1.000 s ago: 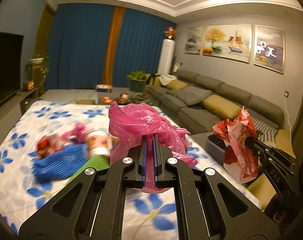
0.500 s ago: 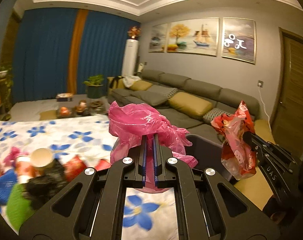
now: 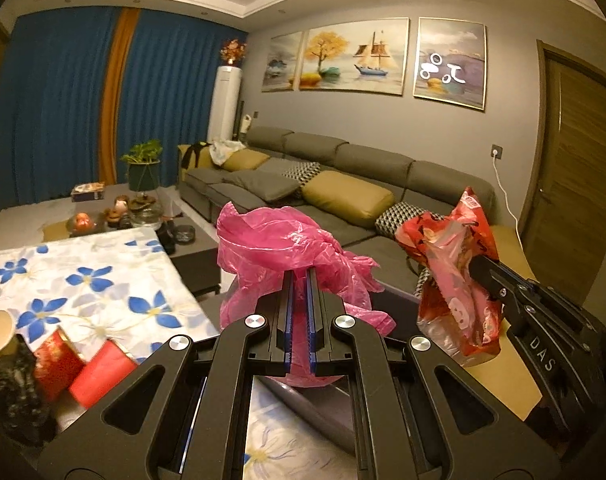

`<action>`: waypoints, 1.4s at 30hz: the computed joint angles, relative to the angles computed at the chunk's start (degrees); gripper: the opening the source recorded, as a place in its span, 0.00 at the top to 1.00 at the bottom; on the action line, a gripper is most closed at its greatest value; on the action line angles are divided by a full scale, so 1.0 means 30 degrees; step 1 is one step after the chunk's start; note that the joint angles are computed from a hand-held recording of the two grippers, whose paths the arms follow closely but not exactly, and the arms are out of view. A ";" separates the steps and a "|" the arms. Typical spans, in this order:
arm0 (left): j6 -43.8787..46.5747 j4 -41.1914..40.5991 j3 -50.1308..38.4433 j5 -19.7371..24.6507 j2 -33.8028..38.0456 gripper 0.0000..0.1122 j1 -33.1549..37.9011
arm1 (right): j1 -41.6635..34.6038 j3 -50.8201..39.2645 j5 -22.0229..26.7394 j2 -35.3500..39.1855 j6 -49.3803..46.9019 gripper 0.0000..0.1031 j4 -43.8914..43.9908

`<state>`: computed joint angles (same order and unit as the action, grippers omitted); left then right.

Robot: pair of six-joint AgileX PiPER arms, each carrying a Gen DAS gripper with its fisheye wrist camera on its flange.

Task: Collect trash
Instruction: 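Carry both bags to the grey bin and open both tools to drop them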

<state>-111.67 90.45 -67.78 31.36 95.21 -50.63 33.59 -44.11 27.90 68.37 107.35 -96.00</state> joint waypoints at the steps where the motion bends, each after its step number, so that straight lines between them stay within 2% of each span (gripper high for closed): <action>1: 0.0131 -0.0101 -0.0292 -0.0156 0.0261 0.96 0.0074 | -0.0140 -0.0047 -0.0124 0.0056 0.0015 0.98 -0.0035; 10: 0.0628 -0.0655 -0.1806 -0.1882 0.1806 0.96 0.1034 | -0.0708 -0.0867 -0.0837 0.0760 -0.0653 0.98 0.0738; 23: 0.1698 -0.1845 -0.2917 -0.3345 0.2759 0.95 0.1641 | -0.2322 -0.1285 -0.2523 0.1630 0.0175 0.98 -0.0035; 25: 0.1713 -0.1709 -0.3017 -0.3523 0.2865 0.95 0.1659 | -0.2412 -0.1274 -0.2603 0.1674 0.0370 0.94 -0.0171; 26: 0.1772 -0.1808 -0.3056 -0.3707 0.2911 0.94 0.1730 | -0.2464 -0.1242 -0.2662 0.1650 0.0538 0.87 -0.0316; 27: 0.2104 -0.2215 -0.3132 -0.3959 0.2967 0.92 0.1854 | -0.2476 -0.1235 -0.2590 0.1629 0.0560 0.73 -0.0275; 28: 0.2333 -0.2501 -0.3170 -0.4060 0.3003 0.86 0.1922 | -0.2539 -0.1189 -0.2541 0.1565 0.0841 0.60 -0.0455; 30: 0.1598 -0.1747 -0.2929 -0.4545 0.2904 0.73 0.2083 | -0.2680 -0.1117 -0.2535 0.1504 0.1395 0.57 -0.0913; 32: 0.0489 -0.0652 -0.2592 -0.4034 0.2771 0.52 0.1924 | -0.2661 -0.1138 -0.2304 0.1478 0.1096 0.57 -0.0678; 33: -0.0260 -0.0084 -0.2287 -0.3723 0.2595 0.49 0.1879 | -0.2703 -0.1152 -0.2291 0.1453 0.0931 0.56 -0.0500; 35: -0.1211 0.0429 -0.1821 -0.3083 0.2286 0.34 0.1810 | -0.2562 -0.0982 -0.2055 0.1240 0.0965 0.51 -0.0453; 38: -0.2291 0.1051 -0.0791 -0.1755 0.1565 0.27 0.1529 | -0.2165 -0.0609 -0.1397 0.0824 0.1418 0.42 -0.0806; 42: -0.1992 0.0511 0.0400 0.0398 0.0540 0.23 0.0837 | -0.1328 -0.0133 -0.0365 0.0238 0.1874 0.27 -0.0966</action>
